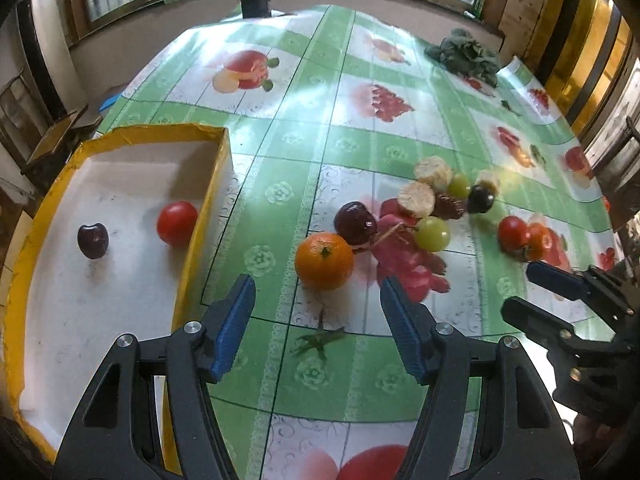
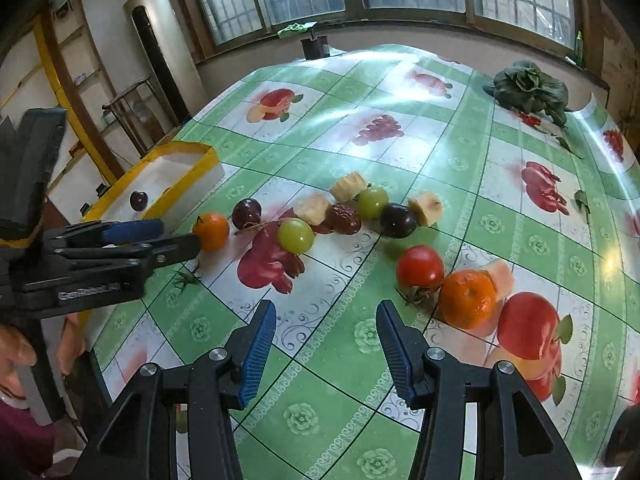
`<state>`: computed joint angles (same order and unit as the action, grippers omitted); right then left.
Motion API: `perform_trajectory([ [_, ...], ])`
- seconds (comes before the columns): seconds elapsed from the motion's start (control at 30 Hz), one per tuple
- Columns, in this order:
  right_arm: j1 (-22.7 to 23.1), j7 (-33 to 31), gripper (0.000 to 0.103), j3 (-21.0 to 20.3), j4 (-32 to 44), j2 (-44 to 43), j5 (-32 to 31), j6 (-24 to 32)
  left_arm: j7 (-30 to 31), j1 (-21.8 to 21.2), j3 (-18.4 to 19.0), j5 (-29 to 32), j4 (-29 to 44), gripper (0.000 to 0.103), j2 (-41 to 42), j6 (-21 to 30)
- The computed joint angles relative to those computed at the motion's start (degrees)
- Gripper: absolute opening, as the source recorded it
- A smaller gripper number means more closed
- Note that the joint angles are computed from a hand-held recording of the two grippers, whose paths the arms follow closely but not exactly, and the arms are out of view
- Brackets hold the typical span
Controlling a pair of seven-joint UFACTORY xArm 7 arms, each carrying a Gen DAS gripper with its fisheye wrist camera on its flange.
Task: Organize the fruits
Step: 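Grasp the orange with the left gripper while the right gripper grasps the green grape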
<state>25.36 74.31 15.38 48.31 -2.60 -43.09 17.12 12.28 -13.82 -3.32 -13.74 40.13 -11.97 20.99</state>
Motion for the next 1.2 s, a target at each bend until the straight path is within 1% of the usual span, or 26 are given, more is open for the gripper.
perform_trajectory([
  [0.17,0.37,-0.54,0.051,-0.57,1.62,2.14,-0.80,-0.71,1.43,-0.24,0.31,-1.82,1.46,0.065,2.89,0.03],
  [0.23,0.76,-0.67,0.051,-1.06,2.28,2.89,-1.19,-0.79,-1.58,1.02,-1.12,2.04,1.21,0.065,3.49,-1.67],
  [0.3,1.11,-0.85,0.051,-1.73,3.23,4.02,-1.81,-1.36,-3.19,1.30,-1.70,3.88,1.15,0.065,3.97,-2.69],
  [0.4,1.97,-3.29,0.051,-2.80,5.46,6.53,-1.27,-1.32,-4.86,1.57,-1.96,5.95,1.43,0.065,4.57,-3.38],
  [0.5,3.16,-5.36,0.051,-4.26,7.84,8.78,-0.73,-0.58,-3.84,1.18,-1.64,5.87,1.74,0.065,4.88,-3.54],
  [0.6,4.04,-8.60,0.051,-5.61,10.10,10.85,0.25,-0.55,-2.77,1.02,-1.72,6.67,2.02,0.066,5.42,-4.01],
  [0.67,4.45,-11.77,0.051,-6.05,11.83,12.41,2.33,0.12,-3.59,1.43,-2.20,9.00,2.23,0.065,6.04,-4.63],
  [0.7,4.78,-12.82,0.049,-6.46,12.55,13.09,2.79,0.03,-4.02,1.63,-2.22,9.68,2.45,0.065,6.40,-4.82],
  [0.73,4.90,-15.16,0.044,-6.46,13.56,14.05,4.06,0.30,-4.29,1.74,-2.22,10.16,2.92,0.065,6.88,-4.48],
  [0.77,5.10,-17.11,0.041,-6.55,14.37,14.84,5.37,0.60,-6.43,2.34,-2.62,13.03,3.17,0.065,7.25,-4.62],
  [0.8,5.22,-19.22,0.040,-6.54,15.13,15.64,6.94,0.85,-8.00,3.16,-3.24,15.26,3.33,0.065,7.51,-4.86],
  [0.83,6.12,-19.28,0.035,-7.46,15.46,15.85,6.34,0.92,-7.46,2.62,-2.72,15.09,3.52,0.065,7.73,-4.83],
  [0.87,6.81,-19.73,0.028,-8.06,15.89,16.05,5.92,1.42,-6.37,2.34,-2.50,14.09,3.55,0.065,7.76,-4.80],
  [0.9,6.90,-20.69,0.027,-8.16,15.88,16.05,6.57,1.18,-4.92,1.98,-2.26,12.61,3.63,0.065,7.82,-4.66],
  [1.0,7.50,-20.60,0.027,-9.05,14.81,15.13,7.26,0.57,-1.98,1.45,-2.04,10.31,3.74,0.063,7.90,-4.41],
  [1.07,7.80,-19.66,0.027,-9.34,13.40,13.76,6.75,1.00,-0.70,1.34,-1.90,9.33,3.49,0.057,7.50,-4.54],
  [1.1,8.15,-18.14,0.027,-9.63,12.07,12.42,5.41,1.40,1.03,1.06,-1.57,7.50,3.44,0.056,7.27,-4.31],
  [1.17,7.82,-15.57,0.027,-9.19,9.83,10.11,3.89,2.05,6.96,-0.01,-0.52,0.76,3.81,0.056,6.82,-3.00],
  [1.2,7.47,-13.80,0.027,-8.88,8.45,8.77,2.87,1.91,8.40,-0.13,-0.48,-0.40,3.92,0.056,6.70,-2.52],
])
